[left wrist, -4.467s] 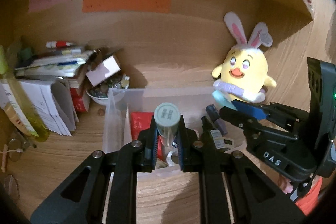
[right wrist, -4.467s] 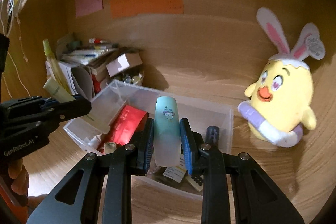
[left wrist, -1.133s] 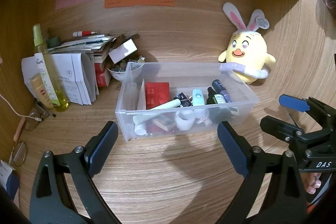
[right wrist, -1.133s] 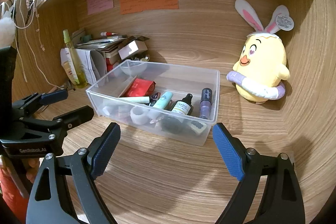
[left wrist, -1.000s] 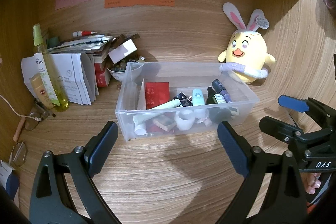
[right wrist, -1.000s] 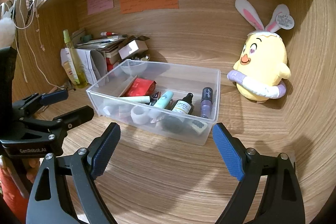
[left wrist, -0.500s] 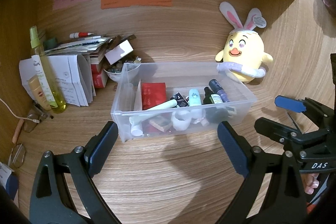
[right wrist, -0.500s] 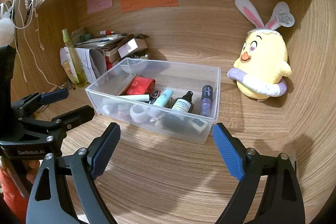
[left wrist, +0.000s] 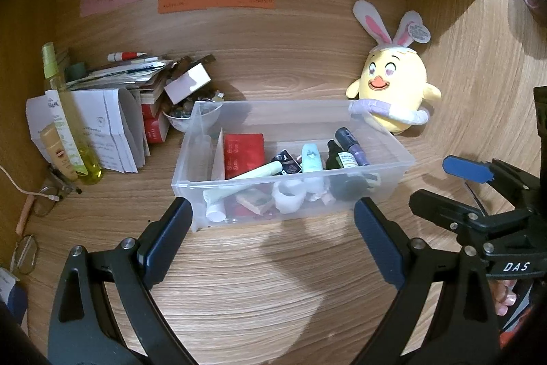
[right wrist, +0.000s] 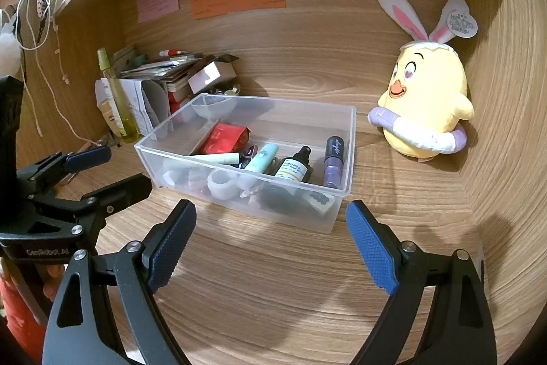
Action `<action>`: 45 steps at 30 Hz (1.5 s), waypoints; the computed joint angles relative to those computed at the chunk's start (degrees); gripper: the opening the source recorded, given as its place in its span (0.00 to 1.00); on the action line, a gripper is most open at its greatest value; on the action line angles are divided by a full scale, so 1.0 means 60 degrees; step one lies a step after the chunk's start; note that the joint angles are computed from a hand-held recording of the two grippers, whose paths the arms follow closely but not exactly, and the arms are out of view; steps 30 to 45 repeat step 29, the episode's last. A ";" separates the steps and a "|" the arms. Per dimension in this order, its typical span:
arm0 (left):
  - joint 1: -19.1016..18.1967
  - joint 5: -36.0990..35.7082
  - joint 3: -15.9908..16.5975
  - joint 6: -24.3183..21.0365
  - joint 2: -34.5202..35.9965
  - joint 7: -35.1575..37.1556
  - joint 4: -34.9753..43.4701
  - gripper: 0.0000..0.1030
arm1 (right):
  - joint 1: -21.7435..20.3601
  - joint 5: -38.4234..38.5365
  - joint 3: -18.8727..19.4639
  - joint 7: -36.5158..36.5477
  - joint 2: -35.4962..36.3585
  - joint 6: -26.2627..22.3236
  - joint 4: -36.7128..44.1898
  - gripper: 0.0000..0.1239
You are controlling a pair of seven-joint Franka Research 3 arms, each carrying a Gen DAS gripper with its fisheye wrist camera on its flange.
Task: Organize objects
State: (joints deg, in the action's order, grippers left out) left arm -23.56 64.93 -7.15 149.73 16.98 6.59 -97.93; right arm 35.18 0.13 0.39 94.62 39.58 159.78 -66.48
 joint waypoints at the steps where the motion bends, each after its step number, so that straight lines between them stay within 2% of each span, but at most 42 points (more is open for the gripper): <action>1: -0.0007 0.0015 0.0003 0.0002 0.0014 -0.0004 0.0017 0.94 | -0.0006 0.0009 0.0005 -0.0007 0.0011 -0.0008 0.0015 0.71; 16: 0.0035 -0.0497 0.0057 0.0314 0.0163 0.0413 0.0091 0.95 | -0.0026 0.0071 0.0031 -0.0074 0.0297 -0.0275 0.0470 0.71; 45: 0.0013 -0.0406 0.0099 0.0444 0.0160 0.0387 0.0051 0.98 | 0.0025 0.0029 -0.0049 0.0060 0.0497 -0.0491 0.0778 0.71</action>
